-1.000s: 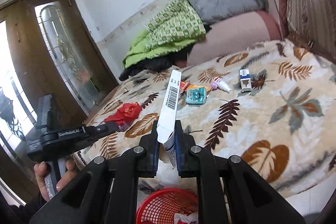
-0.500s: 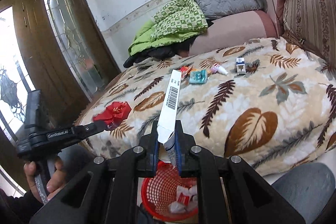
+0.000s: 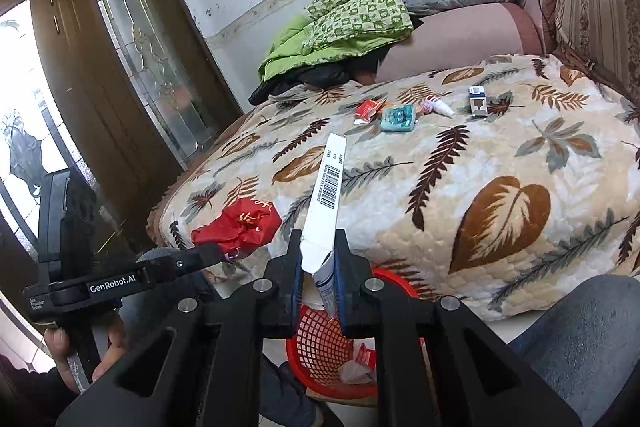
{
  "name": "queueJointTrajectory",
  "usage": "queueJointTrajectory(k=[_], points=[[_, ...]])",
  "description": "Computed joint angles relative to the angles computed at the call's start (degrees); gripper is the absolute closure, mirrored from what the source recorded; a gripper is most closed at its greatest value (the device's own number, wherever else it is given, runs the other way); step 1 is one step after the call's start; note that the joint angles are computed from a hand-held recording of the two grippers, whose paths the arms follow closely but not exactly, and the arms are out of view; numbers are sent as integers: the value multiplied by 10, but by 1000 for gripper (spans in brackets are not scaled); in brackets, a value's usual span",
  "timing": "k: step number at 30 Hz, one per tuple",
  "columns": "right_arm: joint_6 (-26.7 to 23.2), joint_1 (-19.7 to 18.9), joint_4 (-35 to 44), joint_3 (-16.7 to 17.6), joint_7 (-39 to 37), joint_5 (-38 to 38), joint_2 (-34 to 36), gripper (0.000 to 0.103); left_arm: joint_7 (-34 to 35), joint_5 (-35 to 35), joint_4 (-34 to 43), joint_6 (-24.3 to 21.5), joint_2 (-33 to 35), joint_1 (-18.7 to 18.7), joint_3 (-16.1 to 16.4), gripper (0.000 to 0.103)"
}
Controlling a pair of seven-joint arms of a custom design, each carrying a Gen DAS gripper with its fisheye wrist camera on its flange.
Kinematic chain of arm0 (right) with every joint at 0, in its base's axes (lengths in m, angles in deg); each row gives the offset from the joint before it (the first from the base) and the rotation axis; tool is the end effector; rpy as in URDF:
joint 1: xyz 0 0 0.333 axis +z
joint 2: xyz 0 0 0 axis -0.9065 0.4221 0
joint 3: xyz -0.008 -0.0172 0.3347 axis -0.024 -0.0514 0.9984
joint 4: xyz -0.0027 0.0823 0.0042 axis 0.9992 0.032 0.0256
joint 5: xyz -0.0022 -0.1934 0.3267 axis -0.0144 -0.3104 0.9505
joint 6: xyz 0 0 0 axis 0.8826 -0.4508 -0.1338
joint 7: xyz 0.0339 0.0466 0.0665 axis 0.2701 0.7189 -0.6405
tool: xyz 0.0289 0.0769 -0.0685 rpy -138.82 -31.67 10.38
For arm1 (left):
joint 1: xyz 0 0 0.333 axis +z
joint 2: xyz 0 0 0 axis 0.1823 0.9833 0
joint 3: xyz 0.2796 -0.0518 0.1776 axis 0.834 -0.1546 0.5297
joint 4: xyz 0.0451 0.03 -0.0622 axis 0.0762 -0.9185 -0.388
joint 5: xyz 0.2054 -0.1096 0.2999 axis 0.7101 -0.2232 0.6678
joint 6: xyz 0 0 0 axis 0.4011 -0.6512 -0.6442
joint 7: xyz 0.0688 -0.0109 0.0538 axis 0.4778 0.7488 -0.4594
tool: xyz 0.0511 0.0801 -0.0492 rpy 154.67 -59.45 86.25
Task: Collect trash
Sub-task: 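Carry both items over the red wastebasket and open both grippers to drop them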
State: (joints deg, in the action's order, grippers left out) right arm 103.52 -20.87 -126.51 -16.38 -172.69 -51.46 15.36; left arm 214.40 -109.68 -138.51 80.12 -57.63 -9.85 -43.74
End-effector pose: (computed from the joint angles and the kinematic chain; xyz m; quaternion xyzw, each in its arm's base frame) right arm 0.3713 0.4965 0.4323 -0.4854 0.7201 -0.2436 0.4319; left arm 0.4592 -0.2804 0.4353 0.4636 -0.7704 0.4377 0.0025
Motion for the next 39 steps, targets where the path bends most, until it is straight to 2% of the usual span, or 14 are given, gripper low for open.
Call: queueJointTrajectory(k=[10,17,25,27,29,31,32,33,36,38,39], points=[[8,1,11,-1,-16,19,16,90,-37,41,-7,10,7,-3,-2,91],[41,-2,7,-12,-4,23,22,89,-96,108,-6,16,27,-3,-7,91],[66,-8,4,-18,7,19,25,87,-158,182,1,1,51,5,-12,90],[80,-12,4,-20,8,22,29,86,-196,223,7,-15,62,7,-10,86],[91,-15,3,-22,9,25,32,79,-227,249,14,-31,74,12,-10,85],[98,-16,-1,-25,22,22,31,66,-243,260,21,-49,81,20,-12,82],[96,-14,-4,-26,30,18,29,62,-243,260,21,-51,81,23,-14,74],[93,-13,-6,-27,39,13,26,58,-239,254,20,-46,80,24,-17,73],[83,-13,-10,-24,43,8,20,58,-219,239,18,-36,74,28,-23,64],[85,-16,-13,-24,51,-3,15,58,-209,230,17,-29,70,28,-24,51],[85,-17,-15,-23,53,-8,13,58,-203,226,18,-24,67,28,-25,50]])
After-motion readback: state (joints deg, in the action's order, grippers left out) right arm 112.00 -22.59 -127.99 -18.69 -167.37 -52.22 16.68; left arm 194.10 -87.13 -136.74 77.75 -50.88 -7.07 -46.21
